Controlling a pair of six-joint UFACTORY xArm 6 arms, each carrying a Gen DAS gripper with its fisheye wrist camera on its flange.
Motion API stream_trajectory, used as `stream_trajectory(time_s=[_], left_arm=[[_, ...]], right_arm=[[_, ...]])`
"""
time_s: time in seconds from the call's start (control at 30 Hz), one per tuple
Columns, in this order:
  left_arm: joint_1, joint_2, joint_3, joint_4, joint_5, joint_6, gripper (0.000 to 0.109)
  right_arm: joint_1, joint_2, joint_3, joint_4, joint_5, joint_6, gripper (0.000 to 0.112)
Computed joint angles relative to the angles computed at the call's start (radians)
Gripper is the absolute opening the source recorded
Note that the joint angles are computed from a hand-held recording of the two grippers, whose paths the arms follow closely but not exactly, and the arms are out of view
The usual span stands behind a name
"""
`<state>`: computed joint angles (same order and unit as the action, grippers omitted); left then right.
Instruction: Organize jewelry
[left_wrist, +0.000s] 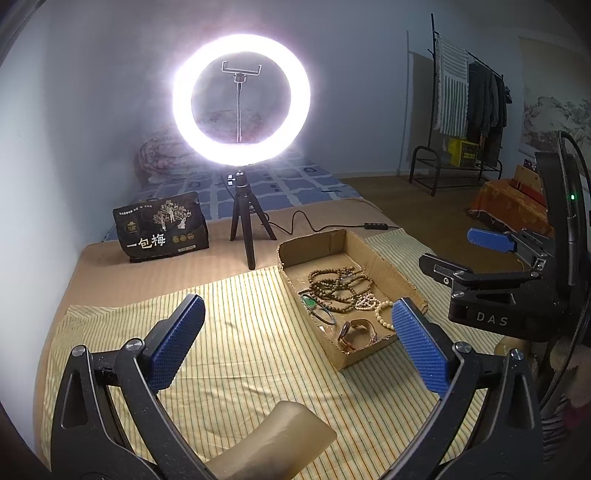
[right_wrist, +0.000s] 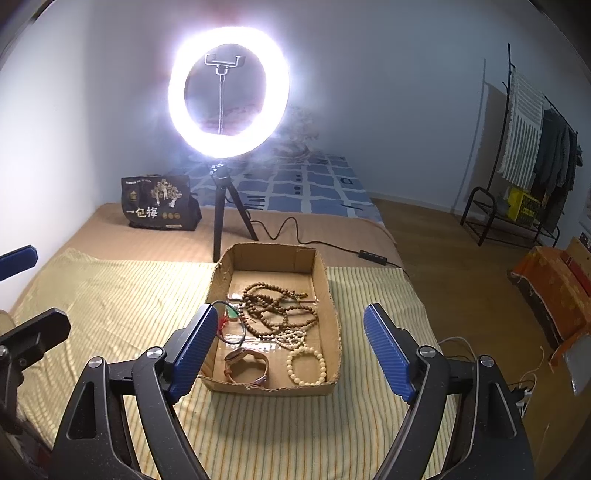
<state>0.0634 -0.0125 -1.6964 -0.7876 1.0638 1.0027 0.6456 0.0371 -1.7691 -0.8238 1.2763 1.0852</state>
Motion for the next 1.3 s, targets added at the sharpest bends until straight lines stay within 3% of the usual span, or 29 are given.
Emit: stream_trajectory(time_s=[1.3], left_arm=[[0.007,0.003,-0.003,-0.002,0.01,-0.01,0.103]], right_arm=[[-0.005,0.004,0.004,0.007,-0.014,0.013,0.082]])
